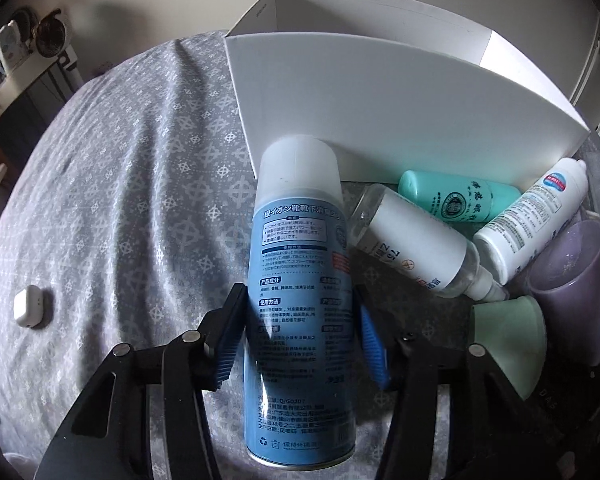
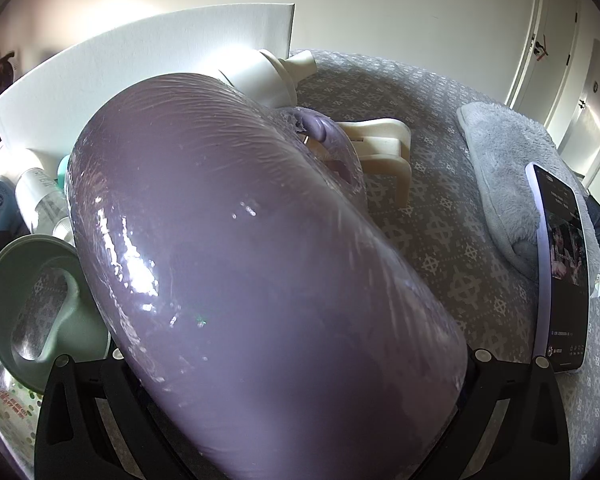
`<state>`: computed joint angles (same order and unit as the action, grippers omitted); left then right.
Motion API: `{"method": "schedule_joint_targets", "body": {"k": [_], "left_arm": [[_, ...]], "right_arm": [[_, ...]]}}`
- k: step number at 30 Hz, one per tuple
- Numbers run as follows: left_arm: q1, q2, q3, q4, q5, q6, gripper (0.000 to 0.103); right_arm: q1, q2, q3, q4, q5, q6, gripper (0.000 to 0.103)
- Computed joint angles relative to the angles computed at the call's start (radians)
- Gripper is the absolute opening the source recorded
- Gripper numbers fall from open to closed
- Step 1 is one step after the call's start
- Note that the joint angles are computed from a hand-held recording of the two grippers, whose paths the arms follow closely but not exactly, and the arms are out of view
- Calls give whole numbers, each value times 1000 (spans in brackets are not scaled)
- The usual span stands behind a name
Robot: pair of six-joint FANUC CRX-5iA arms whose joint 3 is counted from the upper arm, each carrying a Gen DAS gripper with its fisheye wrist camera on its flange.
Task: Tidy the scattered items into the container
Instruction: 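Grasp the blue spray can with the left tool, then carry the blue spray can over the white box and release it inside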
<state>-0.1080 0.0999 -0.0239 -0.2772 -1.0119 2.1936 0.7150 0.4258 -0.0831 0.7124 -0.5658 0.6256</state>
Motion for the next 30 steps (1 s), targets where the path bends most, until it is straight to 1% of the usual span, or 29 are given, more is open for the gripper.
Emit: {"method": "schedule_joint_targets", "body": {"k": [1,4,10,16,18,20,24,30], "left_arm": [[8,-14,-18,19,14,-7,50],[-15,-42,-36,-5,11,9,50],[-40,-123,-78,0,44,47,50],[-70,-167,-40,-54,80,58,50],[-67,-176,-25,-61,106,64,50],[-77,-179,0,-84,125,79,50],[-73,-164,54,-105,173,74,50],[-66,-80,173,-141,201,80,50]], "right_arm": [[0,1,1,0,0,0,103],[0,1,1,0,0,0,103],[0,1,0,1,0,0,103],[0,1,0,1,1,-1,103],[0,0,-1,2,1,-1,103],[0,0,-1,2,1,-1,103],[-1,2,1,2,1,-1,103],[0,0,-1,2,1,-2,103]]}}
